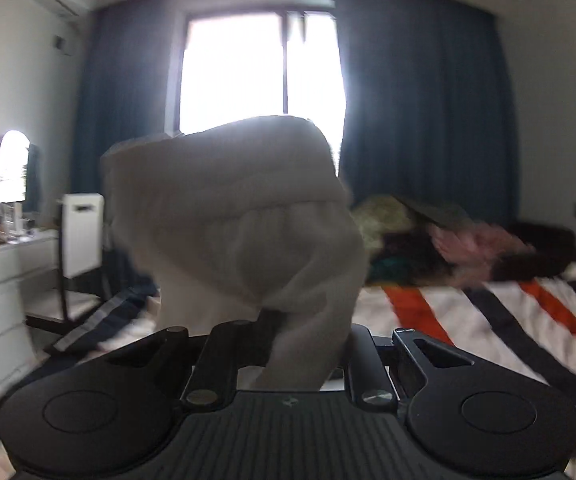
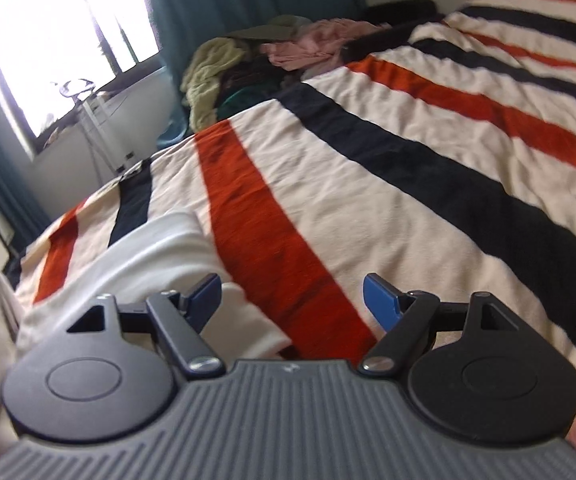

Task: Fold clothes

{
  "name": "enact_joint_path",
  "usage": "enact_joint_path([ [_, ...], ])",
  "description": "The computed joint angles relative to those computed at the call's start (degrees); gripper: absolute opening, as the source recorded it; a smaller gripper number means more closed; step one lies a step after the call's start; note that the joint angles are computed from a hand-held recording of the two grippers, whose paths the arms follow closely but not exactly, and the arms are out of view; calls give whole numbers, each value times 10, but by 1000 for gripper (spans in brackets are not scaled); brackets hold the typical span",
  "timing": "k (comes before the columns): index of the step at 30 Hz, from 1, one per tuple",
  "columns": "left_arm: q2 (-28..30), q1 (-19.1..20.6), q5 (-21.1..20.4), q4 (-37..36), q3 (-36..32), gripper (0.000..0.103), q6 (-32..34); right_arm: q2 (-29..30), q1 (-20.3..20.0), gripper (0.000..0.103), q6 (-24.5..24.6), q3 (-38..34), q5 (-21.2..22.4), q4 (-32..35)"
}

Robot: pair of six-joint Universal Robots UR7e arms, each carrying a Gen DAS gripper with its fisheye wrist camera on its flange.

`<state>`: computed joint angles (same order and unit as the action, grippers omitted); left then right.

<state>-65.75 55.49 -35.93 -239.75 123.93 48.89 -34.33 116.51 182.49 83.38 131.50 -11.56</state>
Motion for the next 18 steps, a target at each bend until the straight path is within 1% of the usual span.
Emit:
enact_joint_path([
  [2,22,17,7,70,13,20,-50,-3,-6,80,19,2,-7,7],
  [3,25,25,4,102,23,22,-71,-4,-9,80,28,3,-9,11],
  [5,22,41,-11,154,44,23,-103,-5,-16,80,50,1,-16,24],
  [6,21,44,-17,154,51,23,-98,-5,-19,80,62,0,-22,31],
  [7,21,44,-21,138,56,25,-81,-7,-23,80,76,1,-33,36],
  [8,15,44,-23,146,58,28,-82,-10,-27,80,89,4,-47,39],
  [9,-1,44,-25,177,61,36,-102,-14,-31,80,101,9,-63,39],
  [10,-27,43,-27,233,65,47,-134,-19,-34,80,111,16,-82,34],
  [11,-52,42,-31,287,68,53,-165,-25,-37,80,116,25,-101,25],
  [12,-75,41,-35,336,70,69,-185,-33,-40,80,112,38,-120,6],
  [13,-96,36,-37,369,74,82,-189,-43,-41,80,103,57,-142,-22],
  [15,-145,23,-42,422,88,84,-179,-67,-47,82,87,102,-202,-85],
  [16,-170,17,-45,449,91,86,-168,-74,-51,82,84,115,-234,-102],
  [18,-211,-1,-32,473,108,88,-168,-80,-58,81,86,123,-293,-105],
])
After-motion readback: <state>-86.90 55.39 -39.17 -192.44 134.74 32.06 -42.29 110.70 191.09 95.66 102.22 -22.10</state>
